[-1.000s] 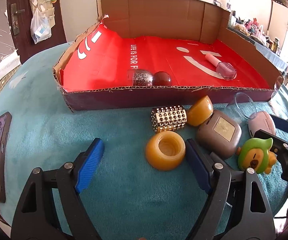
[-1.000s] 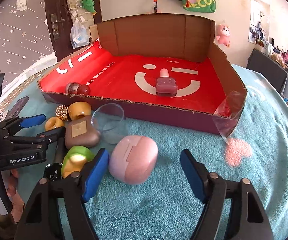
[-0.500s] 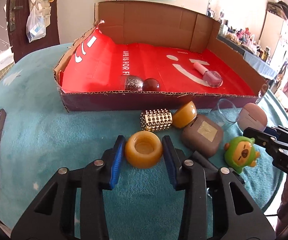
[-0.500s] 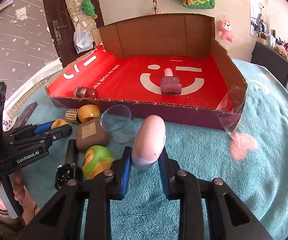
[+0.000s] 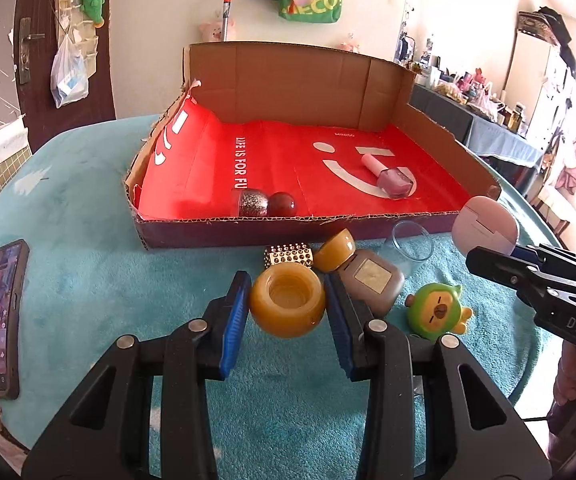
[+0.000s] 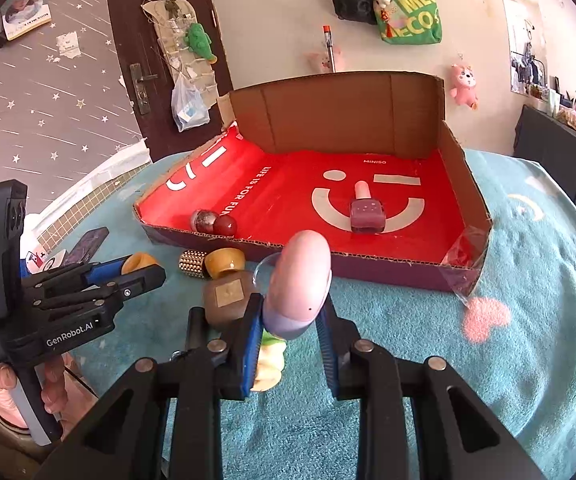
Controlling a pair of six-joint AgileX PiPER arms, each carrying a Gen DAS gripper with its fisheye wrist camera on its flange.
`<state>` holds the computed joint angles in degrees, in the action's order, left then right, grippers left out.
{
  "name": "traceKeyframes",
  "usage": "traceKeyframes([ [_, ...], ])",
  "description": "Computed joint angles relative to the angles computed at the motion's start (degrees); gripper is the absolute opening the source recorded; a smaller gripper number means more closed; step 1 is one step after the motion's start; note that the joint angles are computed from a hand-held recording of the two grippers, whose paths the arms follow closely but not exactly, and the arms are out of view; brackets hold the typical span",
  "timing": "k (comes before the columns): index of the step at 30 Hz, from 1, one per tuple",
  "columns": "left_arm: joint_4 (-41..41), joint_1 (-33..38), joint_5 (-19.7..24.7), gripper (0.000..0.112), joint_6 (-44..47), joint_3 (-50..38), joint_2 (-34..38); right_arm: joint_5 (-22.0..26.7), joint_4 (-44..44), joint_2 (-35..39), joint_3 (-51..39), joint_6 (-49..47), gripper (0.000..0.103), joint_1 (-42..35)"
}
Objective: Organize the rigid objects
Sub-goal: 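Lift and carry the pink case and amber ring over the box with both tools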
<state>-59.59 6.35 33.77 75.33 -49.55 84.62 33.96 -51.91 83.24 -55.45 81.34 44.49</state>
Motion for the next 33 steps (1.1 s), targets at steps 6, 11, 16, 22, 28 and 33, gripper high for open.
traceKeyframes([
  [6,-0.6,0.5,0.6,0.036,0.7,0.2,-0.3,-0.2,-0.1,0.0,0.1,0.2,0.028,0.0],
  [11,-0.9,0.6,1.2,0.036,0.9,-0.1,-0.7,-0.2,-0.4,-0.1,-0.1,0.5,0.028,0.4],
  [16,-1.1,0.5,1.7,0.036,1.1,-0.6,-0.8,-1.0,0.1,0.0,-0.6,-0.4,0.028,-0.1],
  [22,-1.0,0.5,2.7,0.036,0.7,-2.1,-0.5,-2.1,1.5,0.5,-1.9,-2.7,0.028,-1.1],
  [28,-0.2,-0.1,2.9,0.036,-0.2,-4.8,0.2,-2.7,3.6,0.6,-3.5,-6.4,0.028,-2.7],
  [33,1.6,-0.8,3.5,0.036,-2.3,-8.2,1.9,-2.9,6.1,1.1,-5.6,-10.7,0.028,-4.2],
])
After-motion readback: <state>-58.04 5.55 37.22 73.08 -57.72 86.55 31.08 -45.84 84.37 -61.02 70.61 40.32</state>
